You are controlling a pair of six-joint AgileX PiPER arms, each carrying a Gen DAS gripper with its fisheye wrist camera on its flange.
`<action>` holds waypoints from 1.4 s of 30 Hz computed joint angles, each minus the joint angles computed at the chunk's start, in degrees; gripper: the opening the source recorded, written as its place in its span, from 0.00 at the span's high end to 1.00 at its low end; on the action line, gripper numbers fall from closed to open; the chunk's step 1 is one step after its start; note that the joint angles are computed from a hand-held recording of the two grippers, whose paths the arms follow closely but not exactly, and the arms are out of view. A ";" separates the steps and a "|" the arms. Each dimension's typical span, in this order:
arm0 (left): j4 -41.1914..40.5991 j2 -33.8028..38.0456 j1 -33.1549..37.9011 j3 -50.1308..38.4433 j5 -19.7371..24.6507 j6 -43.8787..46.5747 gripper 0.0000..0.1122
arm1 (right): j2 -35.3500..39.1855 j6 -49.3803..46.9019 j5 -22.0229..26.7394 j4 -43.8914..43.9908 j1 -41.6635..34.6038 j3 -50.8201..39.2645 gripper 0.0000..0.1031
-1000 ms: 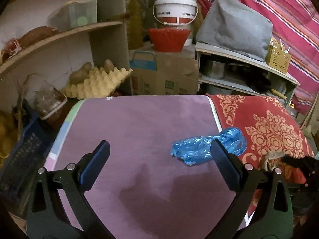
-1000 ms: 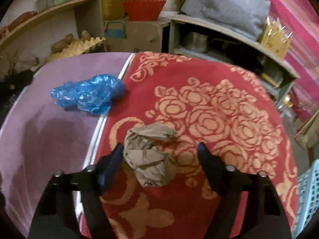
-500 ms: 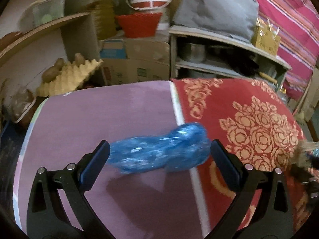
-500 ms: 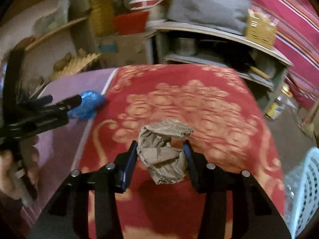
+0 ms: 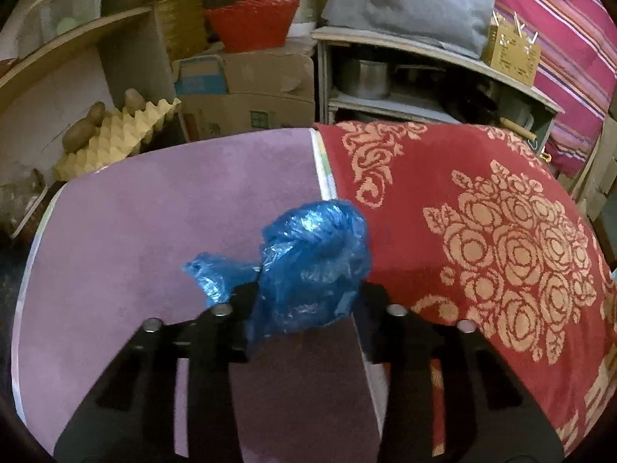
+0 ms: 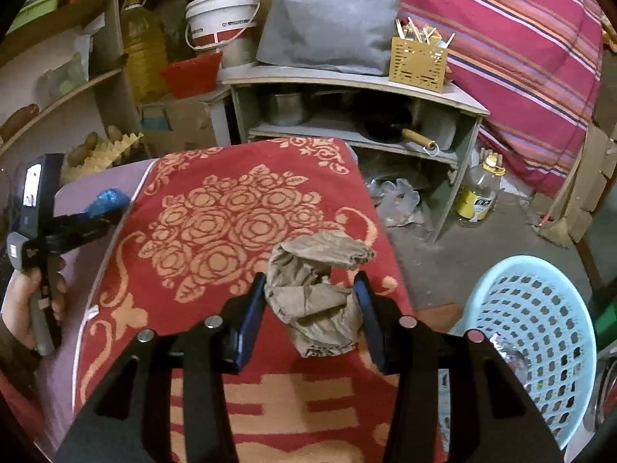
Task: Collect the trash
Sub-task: 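Carry the blue bag and brown paper over the basket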
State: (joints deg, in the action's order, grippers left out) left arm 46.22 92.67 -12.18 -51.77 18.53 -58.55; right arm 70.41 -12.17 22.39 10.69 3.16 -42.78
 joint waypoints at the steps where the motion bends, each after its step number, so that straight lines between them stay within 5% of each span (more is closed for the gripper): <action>1: 1.79 -1.50 -0.40 0.91 0.48 -2.20 0.72 | -0.33 -1.93 0.30 1.54 -0.92 0.07 0.55; 6: 9.51 -12.95 -7.55 6.35 8.92 -13.43 0.73 | -3.72 -14.34 2.48 11.36 -7.62 0.99 0.55; 10: 11.82 -20.35 -20.84 6.68 23.70 -20.15 0.73 | -5.98 -30.36 8.07 25.44 -18.23 0.88 0.55; 14: 14.28 -22.21 -37.27 3.34 38.40 -26.60 0.73 | -6.90 -42.83 15.86 35.82 -29.99 0.17 0.55; 18: 15.47 -18.11 -49.26 -2.64 46.87 -30.84 0.73 | -7.30 -52.60 22.57 41.30 -40.96 -0.74 0.55; 28: 18.45 0.31 -60.30 -17.15 47.00 -36.21 0.73 | -0.94 -67.89 30.96 47.00 -60.23 -4.03 0.55; 42: 12.51 19.78 -60.46 -39.94 37.48 -24.71 0.73 | 7.58 -72.57 28.37 46.58 -66.18 -7.74 0.55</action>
